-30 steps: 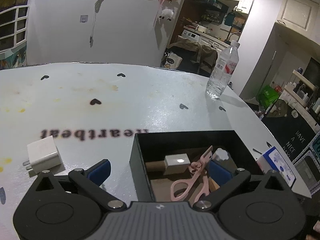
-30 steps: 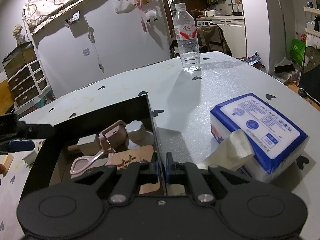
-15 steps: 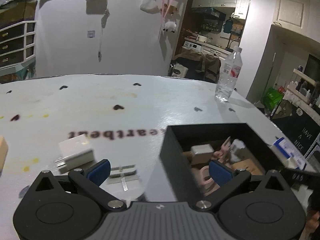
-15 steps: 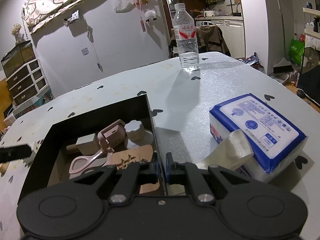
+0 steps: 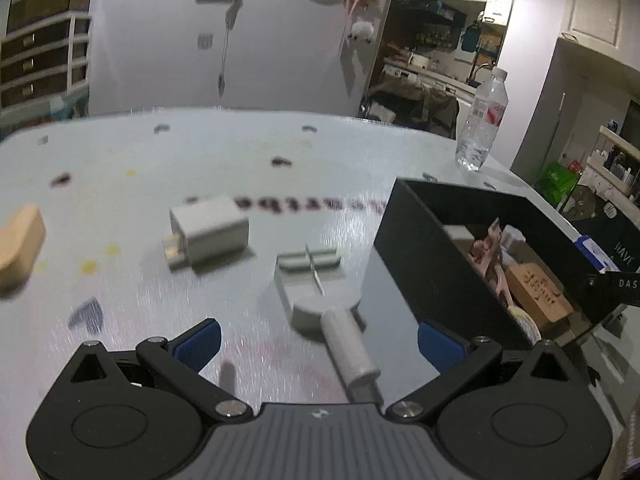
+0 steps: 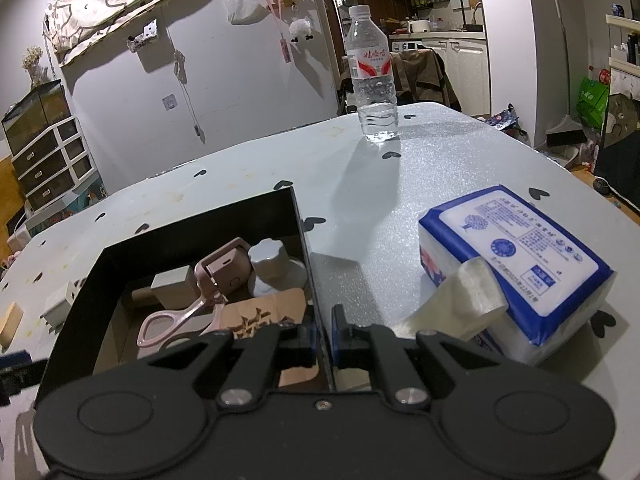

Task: Organize rigid objects
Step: 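Return the left tool to the table and grasp the white watch-strap tool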

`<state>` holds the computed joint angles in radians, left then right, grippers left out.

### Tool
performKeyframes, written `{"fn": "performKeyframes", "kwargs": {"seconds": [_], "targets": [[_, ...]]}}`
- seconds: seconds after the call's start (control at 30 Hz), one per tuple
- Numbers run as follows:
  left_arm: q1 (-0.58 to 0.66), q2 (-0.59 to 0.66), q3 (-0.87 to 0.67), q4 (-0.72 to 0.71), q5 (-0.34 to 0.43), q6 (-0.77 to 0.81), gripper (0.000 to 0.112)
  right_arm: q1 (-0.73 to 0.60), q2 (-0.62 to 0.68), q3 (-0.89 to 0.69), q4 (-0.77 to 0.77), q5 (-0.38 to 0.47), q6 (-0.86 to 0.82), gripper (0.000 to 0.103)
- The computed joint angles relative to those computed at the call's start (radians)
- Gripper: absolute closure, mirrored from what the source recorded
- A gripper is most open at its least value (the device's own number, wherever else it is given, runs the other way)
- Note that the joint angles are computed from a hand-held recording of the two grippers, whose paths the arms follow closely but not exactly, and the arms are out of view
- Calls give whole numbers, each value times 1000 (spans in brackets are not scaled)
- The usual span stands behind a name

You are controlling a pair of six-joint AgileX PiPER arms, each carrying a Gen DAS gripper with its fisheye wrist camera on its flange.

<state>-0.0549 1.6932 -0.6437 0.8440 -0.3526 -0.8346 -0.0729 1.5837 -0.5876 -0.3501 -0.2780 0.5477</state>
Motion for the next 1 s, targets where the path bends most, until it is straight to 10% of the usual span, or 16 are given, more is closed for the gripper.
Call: {"fn": "performKeyframes", "kwargs": {"seconds": [0.3, 0.53, 1.0], "targets": [[-2, 35, -2, -40, -19, 82, 40, 4, 7, -7, 19, 12, -18, 95], [23, 29, 13, -305, 24, 364, 41, 8, 12, -10, 33, 15, -30, 95], [102, 104, -85, 241, -108, 23, 49, 8, 24, -14, 21, 9, -19, 95]]}}
